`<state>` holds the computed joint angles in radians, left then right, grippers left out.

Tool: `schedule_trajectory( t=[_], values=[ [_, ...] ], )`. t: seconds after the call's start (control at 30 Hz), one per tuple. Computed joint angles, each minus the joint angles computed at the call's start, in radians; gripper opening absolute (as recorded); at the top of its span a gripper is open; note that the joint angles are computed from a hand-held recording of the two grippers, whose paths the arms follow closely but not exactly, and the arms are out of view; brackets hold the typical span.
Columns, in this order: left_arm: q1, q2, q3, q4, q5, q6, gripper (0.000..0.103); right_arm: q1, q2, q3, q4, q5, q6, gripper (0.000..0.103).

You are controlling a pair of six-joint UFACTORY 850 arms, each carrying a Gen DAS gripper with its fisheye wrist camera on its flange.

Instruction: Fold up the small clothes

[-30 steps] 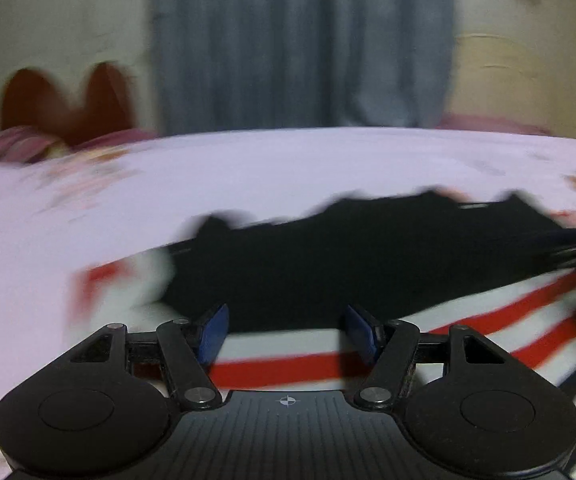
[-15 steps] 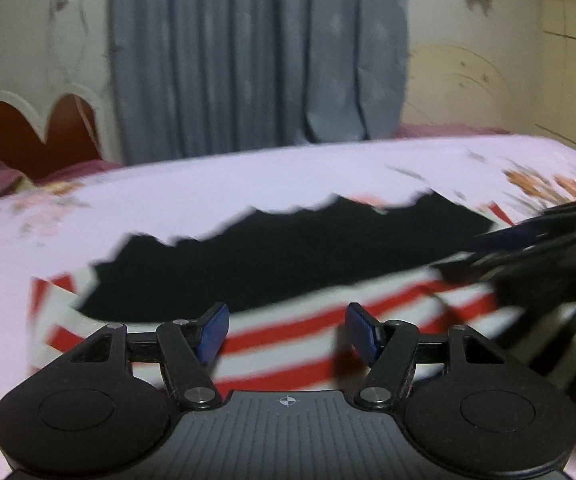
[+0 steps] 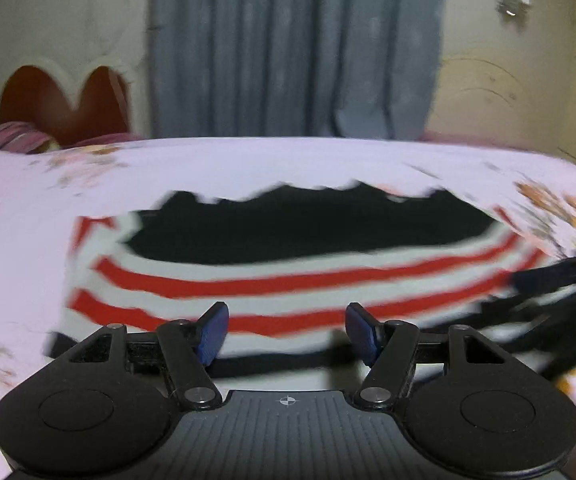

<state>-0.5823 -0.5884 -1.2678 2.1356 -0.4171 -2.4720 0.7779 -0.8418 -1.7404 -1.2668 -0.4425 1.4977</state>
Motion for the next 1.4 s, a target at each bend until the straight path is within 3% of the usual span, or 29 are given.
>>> schedule_trajectory(
  t=[0.1,0.27,0.37,0.53,0.63,0.8,0.97,1.07,1.13,1.23,1.4],
  values=[
    [-0.03,-0.012,-0.001,-0.1,0.011,0.122,0.064,0.042,-0.033,-0.021,0.048,-0.109,-0.101,0.045],
    [-0.03,0.039,0.094,-0.001,-0.02,0.042,0.064,0.057,0.054,0.126,-0.02,-0.093,-0.025,0.045],
    [-0.021,0.071,0.126,-0.058,-0.057,0.07,0.064,0.039,0.077,0.136,-0.045,-0.064,0.056,0.044],
    [0.037,0.126,0.212,-0.085,-0.079,0.037,0.064,-0.008,0.138,0.229,0.07,-0.162,0.039,0.043],
    [0.044,0.145,0.245,-0.084,-0.086,0.043,0.064,-0.034,0.205,0.333,0.019,-0.105,0.155,0.043],
    [0.017,0.156,0.241,-0.181,-0.127,0.089,0.064,-0.012,0.194,0.302,0.009,-0.168,0.171,0.04],
    [0.023,0.144,0.229,-0.272,-0.095,0.153,0.064,-0.026,0.189,0.311,0.032,-0.115,0.14,0.036],
    [0.011,0.154,0.223,-0.3,-0.122,0.161,0.064,-0.017,0.193,0.293,0.039,-0.142,0.128,0.029],
    [0.014,0.146,0.218,-0.341,-0.107,0.191,0.064,-0.012,0.211,0.314,-0.031,-0.132,0.207,0.029],
    [0.014,0.137,0.214,-0.347,-0.106,0.202,0.064,-0.026,0.18,0.29,0.091,-0.123,0.086,0.027],
    [0.017,0.142,0.218,-0.343,-0.096,0.202,0.064,-0.023,0.188,0.286,0.08,-0.127,0.087,0.027]
  ],
)
